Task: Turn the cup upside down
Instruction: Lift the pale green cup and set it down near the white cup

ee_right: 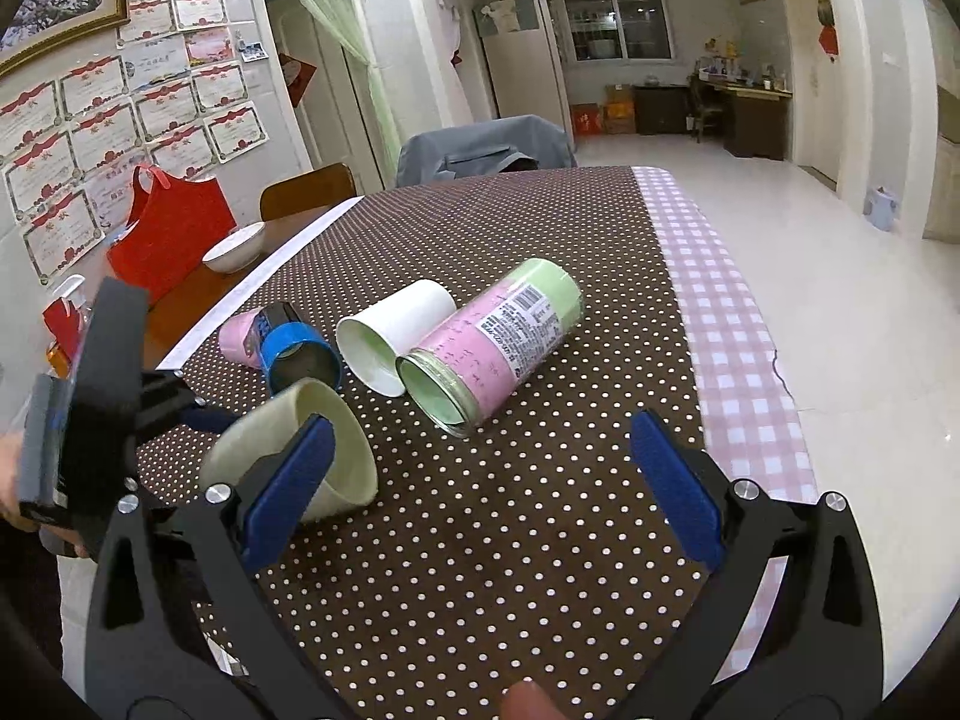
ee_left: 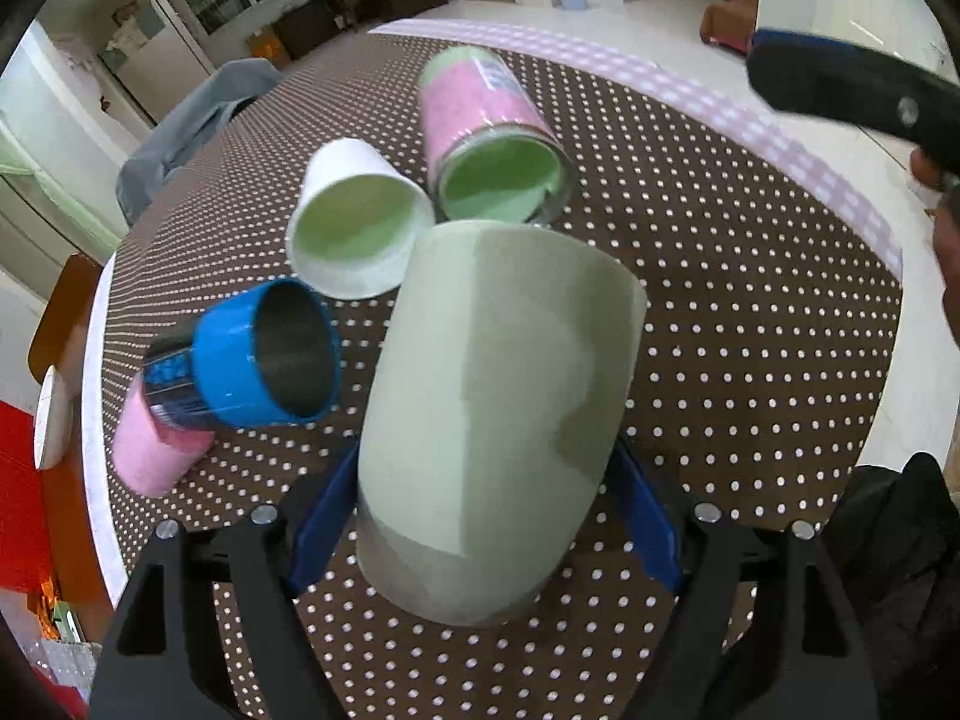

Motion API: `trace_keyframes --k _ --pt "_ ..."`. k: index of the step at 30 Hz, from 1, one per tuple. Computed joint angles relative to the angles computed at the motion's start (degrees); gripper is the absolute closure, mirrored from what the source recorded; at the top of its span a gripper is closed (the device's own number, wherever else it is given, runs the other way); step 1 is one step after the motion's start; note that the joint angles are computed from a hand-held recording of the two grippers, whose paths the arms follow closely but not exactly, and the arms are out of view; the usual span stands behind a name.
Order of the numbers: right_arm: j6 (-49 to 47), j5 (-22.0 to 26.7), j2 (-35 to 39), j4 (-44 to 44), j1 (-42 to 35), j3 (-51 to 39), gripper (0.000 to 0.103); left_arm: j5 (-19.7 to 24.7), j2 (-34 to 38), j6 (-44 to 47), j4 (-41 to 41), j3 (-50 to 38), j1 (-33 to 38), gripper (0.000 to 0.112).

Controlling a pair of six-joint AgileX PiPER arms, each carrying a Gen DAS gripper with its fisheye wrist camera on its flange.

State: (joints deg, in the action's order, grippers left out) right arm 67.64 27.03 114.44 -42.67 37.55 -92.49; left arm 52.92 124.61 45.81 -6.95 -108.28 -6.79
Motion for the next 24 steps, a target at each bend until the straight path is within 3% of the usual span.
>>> trace_keyframes --k 3,5,10,24 --pt "0.2 -0.2 -0.5 -0.1 0.0 0.8 0.006 -3.7 -1.3 -0.4 1.4 2.7 -0.6 0.032" --pt "0.5 -0.1 -0.7 -0.6 0.1 1.1 0.006 -7.6 -3.6 -0.6 2.1 6.4 -1.0 0.019" --pt "1.4 -0.9 -1.3 -1.5 0.2 2.0 0.006 -13.7 -8.4 -1.8 1.9 13.2 -0.7 0.013" --pt "-9.1 -1.7 0.4 6.8 1.2 -4.0 0.006 -24.7 -20.7 0.3 -8.3 27.9 4.5 0.013"
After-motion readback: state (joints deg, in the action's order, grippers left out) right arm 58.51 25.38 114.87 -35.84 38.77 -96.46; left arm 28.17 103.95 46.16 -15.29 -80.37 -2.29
